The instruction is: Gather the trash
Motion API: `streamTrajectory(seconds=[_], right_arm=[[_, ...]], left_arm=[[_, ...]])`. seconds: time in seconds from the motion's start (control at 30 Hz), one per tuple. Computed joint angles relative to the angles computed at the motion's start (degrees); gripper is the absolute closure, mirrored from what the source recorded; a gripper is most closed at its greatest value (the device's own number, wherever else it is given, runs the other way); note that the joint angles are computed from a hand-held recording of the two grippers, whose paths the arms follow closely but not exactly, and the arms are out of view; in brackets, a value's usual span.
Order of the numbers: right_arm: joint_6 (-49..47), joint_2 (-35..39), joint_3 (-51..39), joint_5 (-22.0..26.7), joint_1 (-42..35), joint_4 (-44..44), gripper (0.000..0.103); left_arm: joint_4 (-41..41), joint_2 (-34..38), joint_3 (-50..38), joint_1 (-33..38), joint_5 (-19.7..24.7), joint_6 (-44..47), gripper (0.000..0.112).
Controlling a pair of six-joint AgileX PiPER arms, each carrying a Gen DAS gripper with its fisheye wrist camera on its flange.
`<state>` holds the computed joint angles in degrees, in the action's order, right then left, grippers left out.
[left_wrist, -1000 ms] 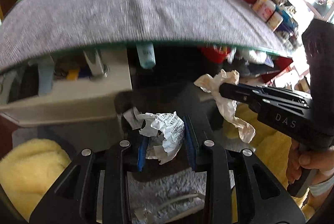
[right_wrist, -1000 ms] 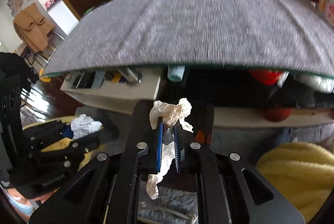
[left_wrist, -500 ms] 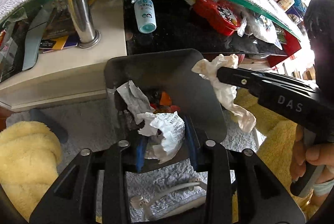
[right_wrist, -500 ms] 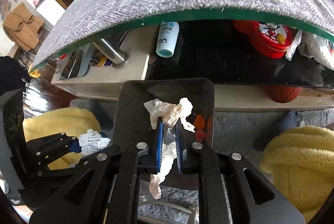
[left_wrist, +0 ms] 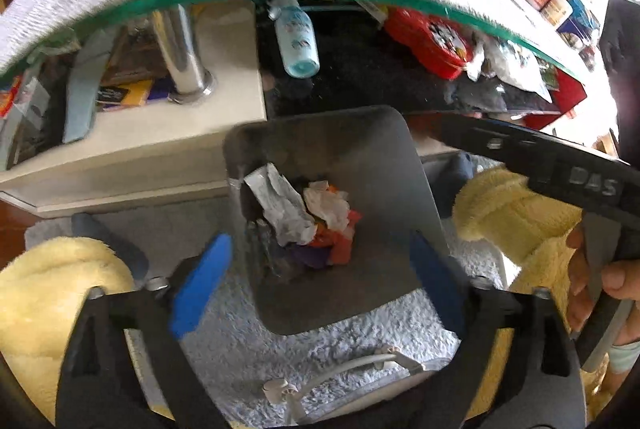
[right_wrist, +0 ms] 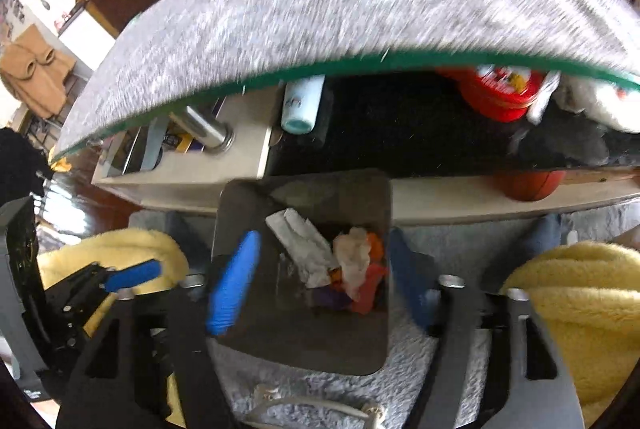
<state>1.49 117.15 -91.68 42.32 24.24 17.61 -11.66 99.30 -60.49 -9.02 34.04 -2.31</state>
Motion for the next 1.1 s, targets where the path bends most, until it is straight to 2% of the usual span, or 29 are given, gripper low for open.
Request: streamTrajectory(seconds=[0.07,0.27,0.4,0.57,0.77,0.93,1.1], right_arm=[[1.3,-1.6,0.7,-1.0,-0.3,-1.5,0.005],[4.8,-6.9,1.7,-3.2,-0.6,-5.8,0.004],[7.7,-11.3,3.4,-5.8,0.1,-9.8,0.004],[18.6,-16.7,4.6,-7.1,3.3,-23.7,0.003],[29.4,-23.0,8.0,-9.3,5.4,-35.8,0.003],[38.5,-27.7,10.9,-11.4,6.3,-44.6,0.003],[47.1,-30.2,11.3,-9.5,8.9,-57.1,0.003]], left_arm=[[0.9,-1.0,-0.1,0.4,0.3,-0.7,0.018],[3.8,-6.4,-0.6,1.0,1.4,-3.3,0.017],[10.5,-11.5,-1.4,-0.2,1.6,-9.7,0.017],[18.0,-17.6,-1.1,-2.6,-0.1,-16.7,0.017],[32.0,-22.4,-2.5,-7.4,1.4,-28.6,0.017],[37.7,-26.0,-3.1,-9.1,2.5,-34.1,0.017],[48.9,-28.8,-3.4,-12.9,4.6,-43.3,0.017]])
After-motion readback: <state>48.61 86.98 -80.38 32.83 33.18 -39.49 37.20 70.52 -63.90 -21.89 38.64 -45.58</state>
